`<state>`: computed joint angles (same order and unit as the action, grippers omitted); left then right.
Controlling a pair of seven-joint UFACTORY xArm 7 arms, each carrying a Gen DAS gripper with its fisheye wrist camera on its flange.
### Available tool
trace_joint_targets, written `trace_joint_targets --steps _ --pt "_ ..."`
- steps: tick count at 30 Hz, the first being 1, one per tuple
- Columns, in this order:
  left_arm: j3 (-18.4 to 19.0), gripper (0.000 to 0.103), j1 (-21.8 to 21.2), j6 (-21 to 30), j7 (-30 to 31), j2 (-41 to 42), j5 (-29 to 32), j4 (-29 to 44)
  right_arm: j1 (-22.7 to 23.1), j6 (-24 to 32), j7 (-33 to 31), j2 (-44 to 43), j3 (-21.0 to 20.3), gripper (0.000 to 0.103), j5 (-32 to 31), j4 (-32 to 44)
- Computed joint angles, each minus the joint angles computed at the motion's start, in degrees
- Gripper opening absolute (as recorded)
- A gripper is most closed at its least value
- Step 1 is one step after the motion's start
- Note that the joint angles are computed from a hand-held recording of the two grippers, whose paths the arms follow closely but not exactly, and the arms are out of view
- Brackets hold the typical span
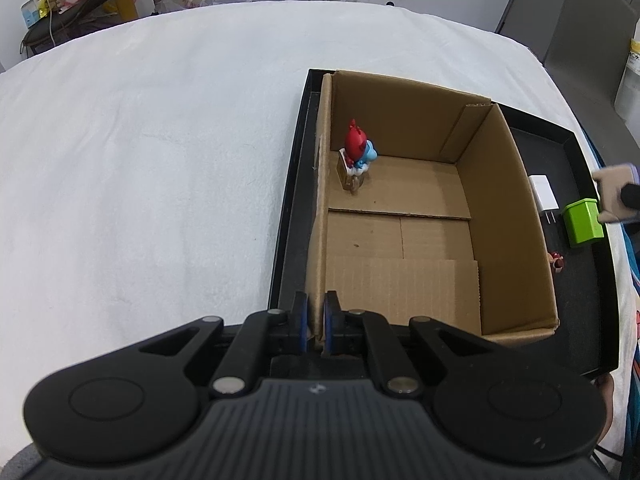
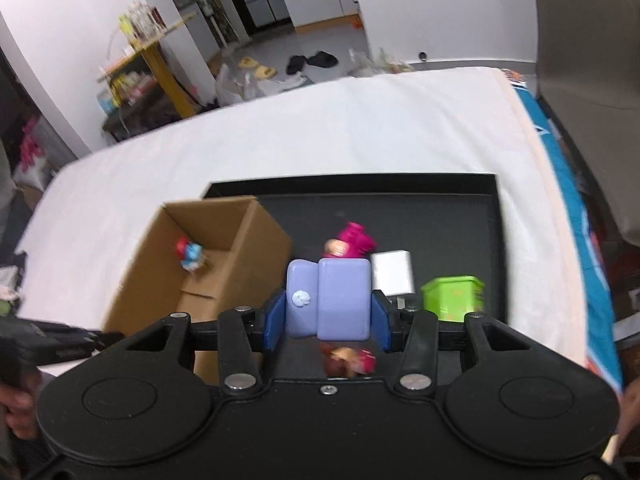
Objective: Organize rigid objects
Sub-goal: 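Carry the lavender block with the right gripper over the box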
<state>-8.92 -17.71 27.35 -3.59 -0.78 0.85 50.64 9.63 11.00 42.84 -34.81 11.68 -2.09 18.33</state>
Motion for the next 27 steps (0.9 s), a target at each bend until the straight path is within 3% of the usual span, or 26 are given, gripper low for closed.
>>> trace_joint_targets --steps 4,14,18,27 --pt "0.2 0.007 0.1 0.7 2.6 0.0 -3.3 0.3 0.1 -3.6 1.0 2.2 0.7 0.044 0.4 1.2" --pt "0.2 0.007 0.1 3.8 4.8 0.9 -4.7 2.3 -0.1 -8.8 2.7 8.3 2.9 0.044 0.4 5.2" --pt "0.2 0.007 0.2 4.7 6.0 1.0 -5.3 2.7 -2.5 -10.3 5.0 11.1 5.6 0.044 -0.5 7.1" --pt "0.2 0.008 0.2 5.8 7.5 1.4 -4.9 3.6 -12.8 -12.7 12.8 15.5 16.0 0.044 -6.3 10.6"
